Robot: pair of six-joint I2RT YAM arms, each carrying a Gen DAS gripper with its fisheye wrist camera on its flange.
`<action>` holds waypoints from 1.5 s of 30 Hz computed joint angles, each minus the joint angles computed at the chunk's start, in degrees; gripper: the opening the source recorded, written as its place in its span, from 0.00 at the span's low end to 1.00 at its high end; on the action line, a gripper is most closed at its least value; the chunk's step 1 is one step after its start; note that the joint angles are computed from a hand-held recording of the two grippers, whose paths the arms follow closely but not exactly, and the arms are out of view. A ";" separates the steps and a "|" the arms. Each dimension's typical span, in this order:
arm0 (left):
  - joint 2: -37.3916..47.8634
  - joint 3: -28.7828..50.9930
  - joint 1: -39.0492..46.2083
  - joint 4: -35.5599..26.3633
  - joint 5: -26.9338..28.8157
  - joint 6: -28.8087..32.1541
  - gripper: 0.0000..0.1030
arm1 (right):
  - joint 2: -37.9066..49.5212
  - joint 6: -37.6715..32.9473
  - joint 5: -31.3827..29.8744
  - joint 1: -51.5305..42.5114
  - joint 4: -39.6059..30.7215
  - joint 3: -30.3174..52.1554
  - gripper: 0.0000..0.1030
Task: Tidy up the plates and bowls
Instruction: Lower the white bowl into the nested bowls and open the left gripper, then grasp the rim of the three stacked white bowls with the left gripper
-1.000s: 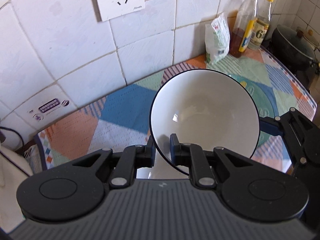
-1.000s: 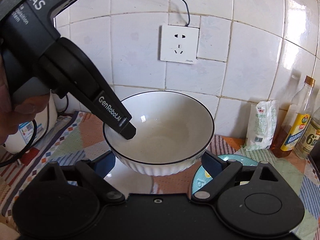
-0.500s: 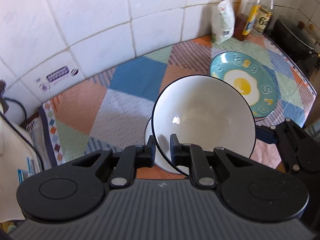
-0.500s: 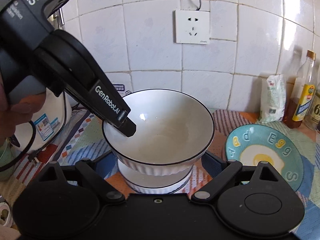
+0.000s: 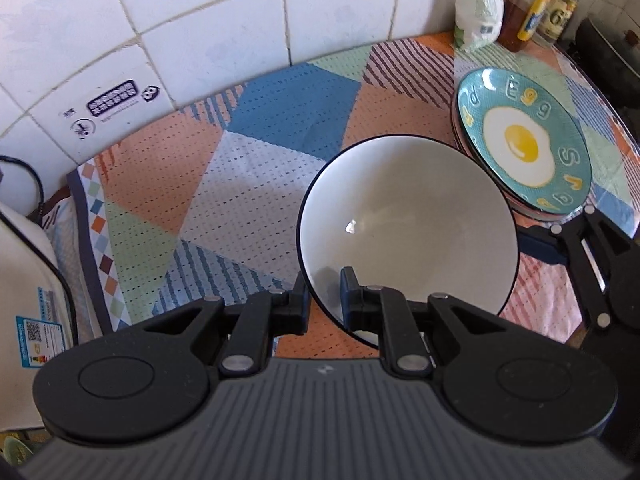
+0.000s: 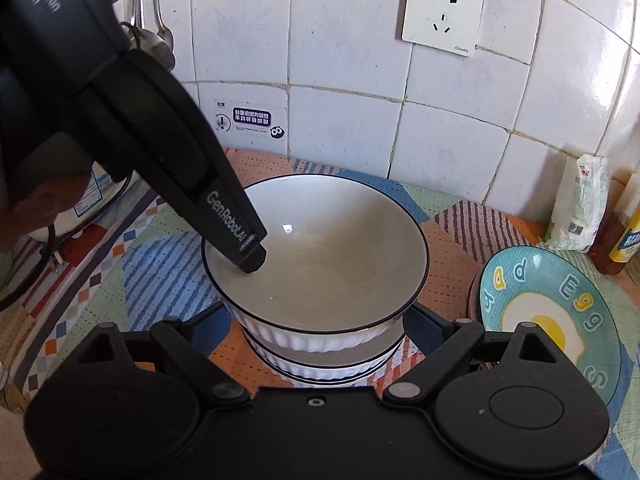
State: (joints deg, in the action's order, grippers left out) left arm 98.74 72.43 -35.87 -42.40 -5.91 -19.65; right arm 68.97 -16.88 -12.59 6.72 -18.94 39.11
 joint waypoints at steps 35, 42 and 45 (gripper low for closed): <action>-21.25 -18.99 1.70 9.16 7.41 -11.14 0.18 | -17.08 8.22 -2.36 -2.42 -9.29 -6.14 0.94; -29.40 -28.40 2.75 13.23 7.11 -10.64 0.19 | -19.09 8.73 -0.23 -0.03 -9.98 -9.34 0.94; -32.50 -32.32 3.70 15.77 7.67 -11.32 0.23 | -18.64 8.97 -0.32 -0.29 -8.74 -10.43 0.94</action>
State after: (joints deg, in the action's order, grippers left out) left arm 66.24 40.12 -32.17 -26.63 1.76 -30.97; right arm 50.34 -7.91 -12.91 6.42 -27.68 28.68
